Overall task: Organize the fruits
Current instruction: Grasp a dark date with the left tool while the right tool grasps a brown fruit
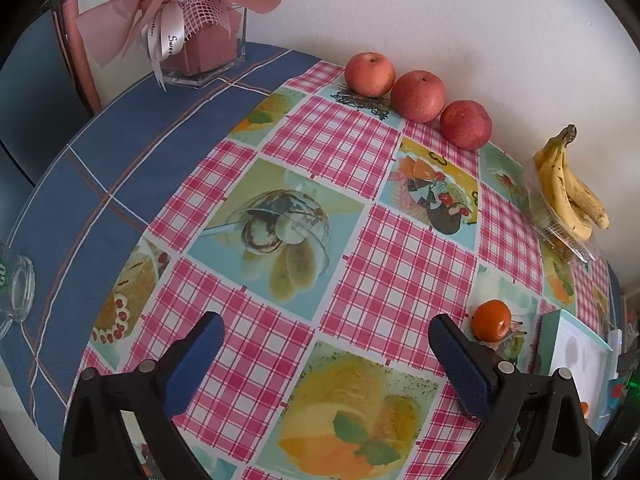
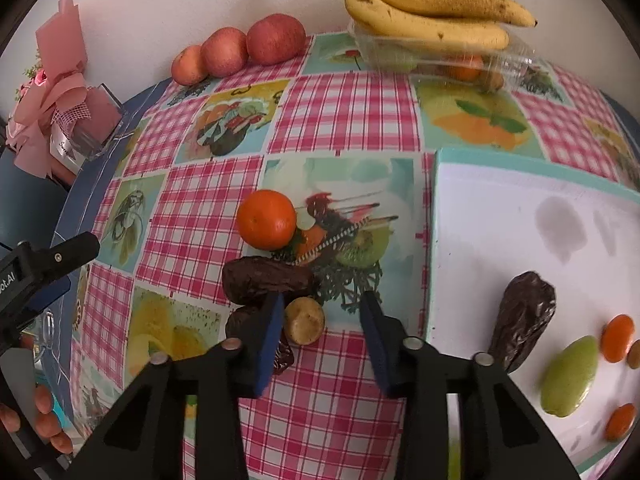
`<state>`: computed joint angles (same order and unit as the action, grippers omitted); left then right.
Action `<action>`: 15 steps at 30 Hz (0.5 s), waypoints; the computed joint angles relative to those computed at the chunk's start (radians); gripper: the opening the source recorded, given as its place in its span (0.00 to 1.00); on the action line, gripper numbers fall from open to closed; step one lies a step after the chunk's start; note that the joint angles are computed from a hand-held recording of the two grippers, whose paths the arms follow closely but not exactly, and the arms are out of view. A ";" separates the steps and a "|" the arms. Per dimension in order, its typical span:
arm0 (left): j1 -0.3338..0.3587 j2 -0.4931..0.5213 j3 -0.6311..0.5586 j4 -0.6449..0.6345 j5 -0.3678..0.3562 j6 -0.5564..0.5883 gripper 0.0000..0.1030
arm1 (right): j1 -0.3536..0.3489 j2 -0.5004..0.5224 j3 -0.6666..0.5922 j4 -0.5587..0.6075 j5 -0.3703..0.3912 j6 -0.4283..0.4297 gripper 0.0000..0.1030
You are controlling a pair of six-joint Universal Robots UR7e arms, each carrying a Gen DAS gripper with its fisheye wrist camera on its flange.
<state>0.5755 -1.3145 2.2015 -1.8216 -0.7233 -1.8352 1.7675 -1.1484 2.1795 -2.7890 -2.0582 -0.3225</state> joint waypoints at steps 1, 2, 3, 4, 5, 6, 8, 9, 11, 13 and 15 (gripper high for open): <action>0.000 0.000 -0.001 0.001 0.000 0.000 1.00 | -0.004 -0.001 0.000 0.004 0.006 0.005 0.36; -0.001 0.000 0.000 0.001 0.000 0.000 1.00 | -0.007 -0.003 0.000 0.008 0.013 0.008 0.36; -0.001 -0.001 0.000 0.000 0.001 0.001 1.00 | -0.008 -0.004 0.000 0.011 0.017 0.012 0.34; -0.002 -0.001 0.000 -0.001 0.002 0.002 1.00 | -0.007 -0.006 0.000 0.013 0.017 0.014 0.34; -0.002 -0.001 0.000 -0.003 0.002 0.004 1.00 | -0.006 -0.005 0.000 0.016 0.020 0.012 0.32; -0.003 0.000 -0.001 -0.005 0.002 0.007 1.00 | -0.005 -0.004 0.001 0.018 0.022 0.011 0.29; -0.003 0.000 -0.001 -0.008 0.002 0.014 1.00 | -0.001 -0.001 0.002 0.024 0.030 0.008 0.28; -0.003 0.001 -0.002 -0.008 0.001 0.014 1.00 | 0.000 0.002 0.001 0.028 0.032 0.008 0.27; -0.002 0.001 -0.002 -0.010 -0.001 0.015 1.00 | 0.001 0.008 0.002 0.033 0.037 0.008 0.25; -0.002 0.000 0.001 -0.019 -0.004 0.021 1.00 | 0.004 0.015 0.004 0.032 0.032 0.008 0.23; -0.001 0.003 0.002 -0.029 -0.007 0.028 1.00 | 0.008 0.017 0.008 0.019 0.026 0.001 0.23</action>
<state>0.5748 -1.3120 2.2031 -1.8501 -0.7303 -1.8071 1.7755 -1.1312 2.1878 -2.7704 -2.0323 -0.3218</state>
